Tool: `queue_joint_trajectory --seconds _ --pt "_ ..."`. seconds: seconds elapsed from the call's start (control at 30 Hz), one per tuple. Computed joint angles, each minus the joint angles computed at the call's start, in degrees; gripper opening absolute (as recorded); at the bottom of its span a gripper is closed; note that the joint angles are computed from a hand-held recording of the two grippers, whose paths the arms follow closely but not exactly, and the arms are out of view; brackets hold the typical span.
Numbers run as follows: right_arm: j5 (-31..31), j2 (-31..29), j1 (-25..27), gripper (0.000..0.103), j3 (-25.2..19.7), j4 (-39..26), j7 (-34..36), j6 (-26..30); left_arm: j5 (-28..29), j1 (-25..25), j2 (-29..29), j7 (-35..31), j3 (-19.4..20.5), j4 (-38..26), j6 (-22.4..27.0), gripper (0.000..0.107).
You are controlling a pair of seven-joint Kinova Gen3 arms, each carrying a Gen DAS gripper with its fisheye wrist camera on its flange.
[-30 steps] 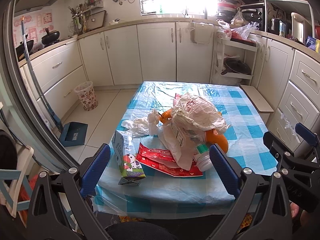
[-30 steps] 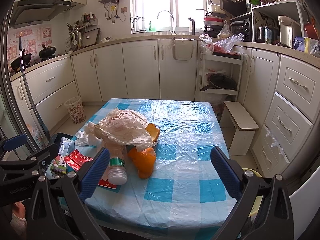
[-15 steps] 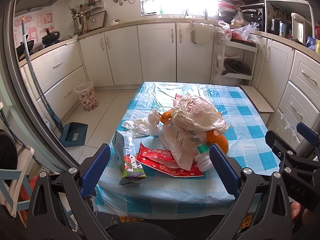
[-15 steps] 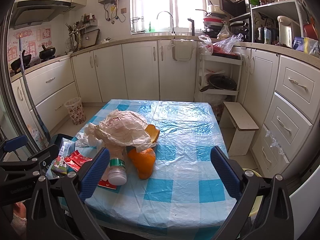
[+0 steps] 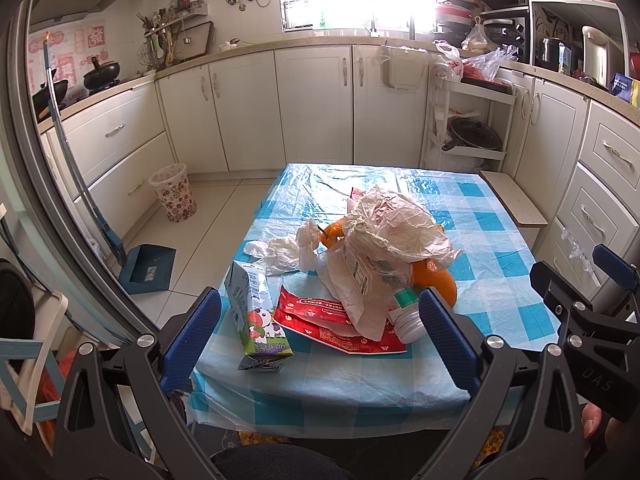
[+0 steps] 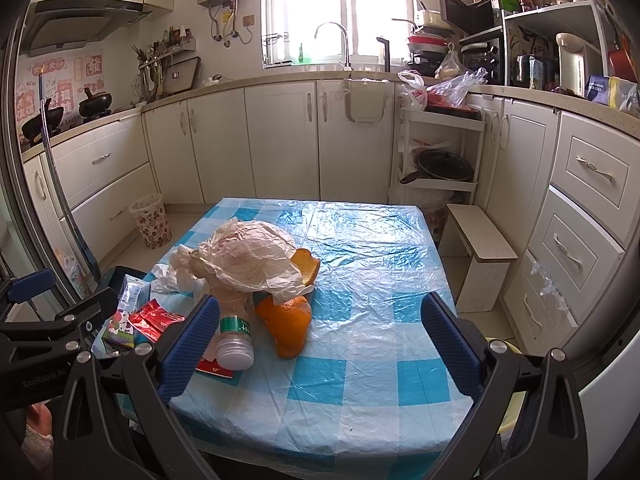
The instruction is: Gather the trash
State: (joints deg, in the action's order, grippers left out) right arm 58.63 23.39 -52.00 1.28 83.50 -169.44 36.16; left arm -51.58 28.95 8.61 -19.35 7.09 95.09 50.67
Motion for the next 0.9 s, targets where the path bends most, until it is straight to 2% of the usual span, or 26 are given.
queue_joint_trajectory --seconds 0.23,0.33,0.43,0.53,0.67,0.77,0.83,0.9 --pt "-1.52 0.09 0.51 0.097 -0.48 -0.92 2.35 1.34 0.67 -0.57 -0.4 -1.12 -0.18 -0.31 0.86 0.095" --pt "-0.9 0.34 -0.02 0.097 0.09 -1.07 2.38 2.35 0.45 -1.49 -0.48 -2.38 0.12 -0.74 3.13 0.095" --pt "-0.67 0.06 0.37 0.097 0.15 -0.66 1.79 2.55 1.38 0.01 -0.57 -4.68 -3.17 -1.21 5.17 0.095" --pt "-3.88 0.39 2.15 0.097 -1.0 -1.47 3.37 2.51 7.86 -2.48 -1.88 -10.38 -5.59 -0.88 2.73 0.095" --pt "-8.97 1.21 3.61 0.097 -2.14 -3.61 7.9 3.91 17.18 -12.64 -2.34 -18.34 -0.91 -0.18 0.22 0.095" --pt "-9.92 1.78 2.23 0.097 -0.22 -4.17 10.72 4.35 24.17 -20.25 -1.8 -23.63 3.19 0.77 -1.57 0.095" --pt "-12.68 2.23 3.55 0.097 -0.95 -5.08 13.94 4.22 28.68 -21.74 -1.24 -27.42 2.23 0.75 -1.65 0.095" --pt "-15.6 3.24 7.13 0.097 -4.65 -7.37 18.39 5.4 33.28 -21.6 -1.17 -30.44 -0.85 1.15 -2.56 0.095"
